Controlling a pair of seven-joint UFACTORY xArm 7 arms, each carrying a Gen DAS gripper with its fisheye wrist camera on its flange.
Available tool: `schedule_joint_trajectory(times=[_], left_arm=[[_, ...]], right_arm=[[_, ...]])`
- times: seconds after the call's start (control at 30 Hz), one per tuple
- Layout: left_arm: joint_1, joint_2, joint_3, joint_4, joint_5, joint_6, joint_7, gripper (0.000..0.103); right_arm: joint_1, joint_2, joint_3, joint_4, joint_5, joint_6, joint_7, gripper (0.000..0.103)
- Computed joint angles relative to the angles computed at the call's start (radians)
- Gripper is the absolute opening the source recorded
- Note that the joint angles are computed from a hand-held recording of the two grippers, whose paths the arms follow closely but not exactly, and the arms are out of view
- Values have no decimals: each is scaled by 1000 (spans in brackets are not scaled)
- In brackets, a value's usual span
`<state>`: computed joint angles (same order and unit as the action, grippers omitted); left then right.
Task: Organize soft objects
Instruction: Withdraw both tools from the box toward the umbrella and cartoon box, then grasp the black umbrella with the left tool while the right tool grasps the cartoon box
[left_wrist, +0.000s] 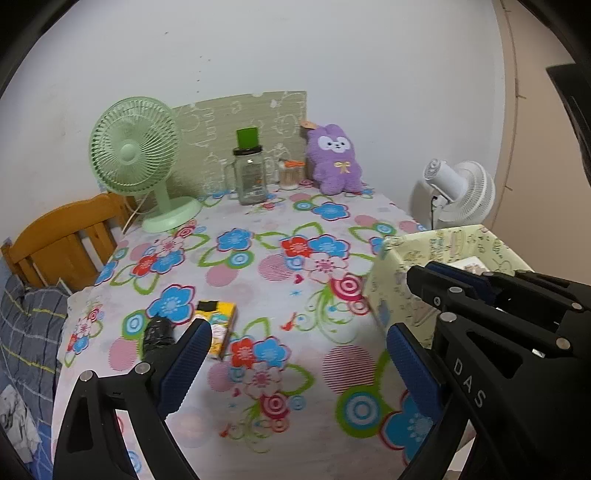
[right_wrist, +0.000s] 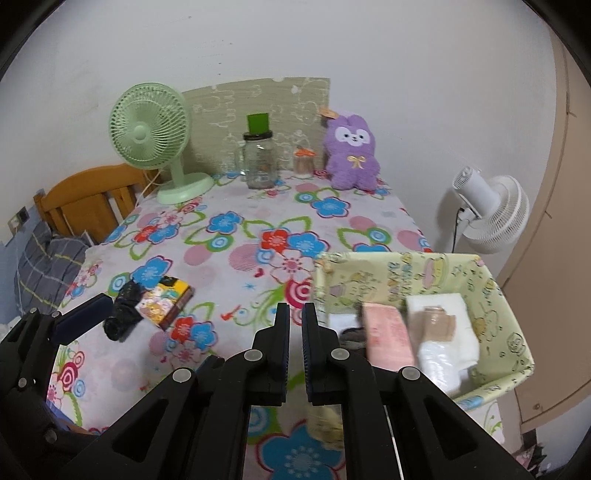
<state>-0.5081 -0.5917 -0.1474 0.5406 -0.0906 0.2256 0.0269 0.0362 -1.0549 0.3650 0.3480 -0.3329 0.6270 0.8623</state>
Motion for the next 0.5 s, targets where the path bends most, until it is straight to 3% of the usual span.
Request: schedule_joint_trajectory(times=[0.03,0.07,0.13,0.5], left_arm=[[-2,0,13,-2,-2,2,8,97],[-2,-2,20,-4,-3,2,14,97],[7,-5,29,-10,-1,-5,26,97],[49,16,91,-14,-23,-25,87,98]], right_arm=[[-2,5,10,3,-1,-6,8,26],[-7,9,23,3,-6,-25,21,45],[-25,20,60,13,-27,-51,44,57],[-58,209,128,119,-89,-152,104,72]])
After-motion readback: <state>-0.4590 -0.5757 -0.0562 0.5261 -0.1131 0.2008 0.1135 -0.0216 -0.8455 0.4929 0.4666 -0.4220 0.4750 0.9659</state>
